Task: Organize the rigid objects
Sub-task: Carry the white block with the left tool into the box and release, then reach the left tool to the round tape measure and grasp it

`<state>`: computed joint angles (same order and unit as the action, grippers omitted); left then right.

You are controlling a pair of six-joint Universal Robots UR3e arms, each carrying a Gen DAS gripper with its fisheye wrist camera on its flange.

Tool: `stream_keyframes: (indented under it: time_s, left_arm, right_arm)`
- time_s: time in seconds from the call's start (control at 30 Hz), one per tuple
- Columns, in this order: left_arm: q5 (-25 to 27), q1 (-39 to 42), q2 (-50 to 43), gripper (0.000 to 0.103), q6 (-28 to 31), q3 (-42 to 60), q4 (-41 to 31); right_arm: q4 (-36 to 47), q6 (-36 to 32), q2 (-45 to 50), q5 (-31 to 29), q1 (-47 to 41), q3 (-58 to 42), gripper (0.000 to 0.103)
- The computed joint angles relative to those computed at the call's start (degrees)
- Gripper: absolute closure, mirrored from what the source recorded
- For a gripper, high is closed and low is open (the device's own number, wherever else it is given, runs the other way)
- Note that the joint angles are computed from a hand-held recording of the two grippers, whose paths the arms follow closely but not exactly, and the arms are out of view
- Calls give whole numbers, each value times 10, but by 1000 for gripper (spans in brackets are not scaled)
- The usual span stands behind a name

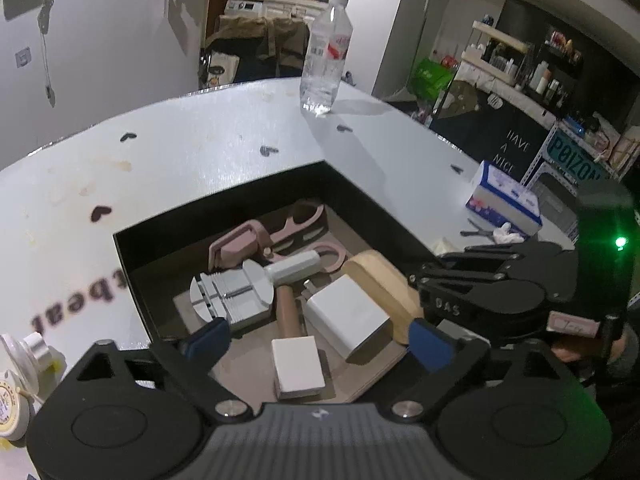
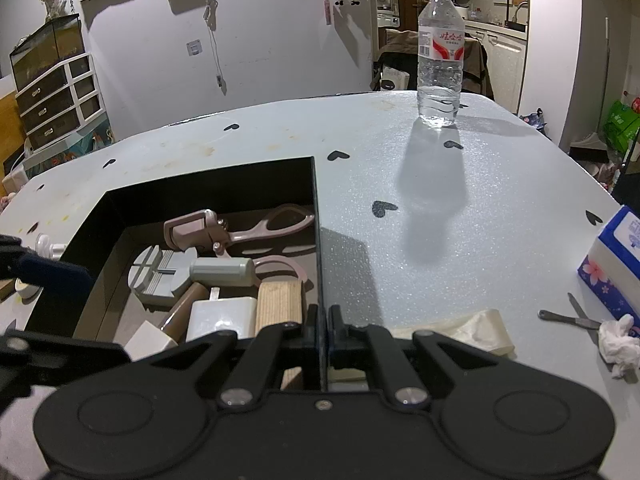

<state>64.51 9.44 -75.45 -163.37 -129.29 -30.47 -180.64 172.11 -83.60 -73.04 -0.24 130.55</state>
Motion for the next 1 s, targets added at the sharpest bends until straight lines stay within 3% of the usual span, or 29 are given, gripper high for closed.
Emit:
stream_keyframes:
  time_s: [0.4,0.77,1.0]
  left_arm:
    - [-20,95,128,0,16,-68,1]
    - [-103,372,362,0,107,-143,-176]
    - [-104,503,475,0,105,-201,-238]
  right_arm:
    - [-1,1,1,0,0,0,99]
    - [-1,4,5,-13,8,-5,99]
    - [0,6,6,-17,12,-8,99]
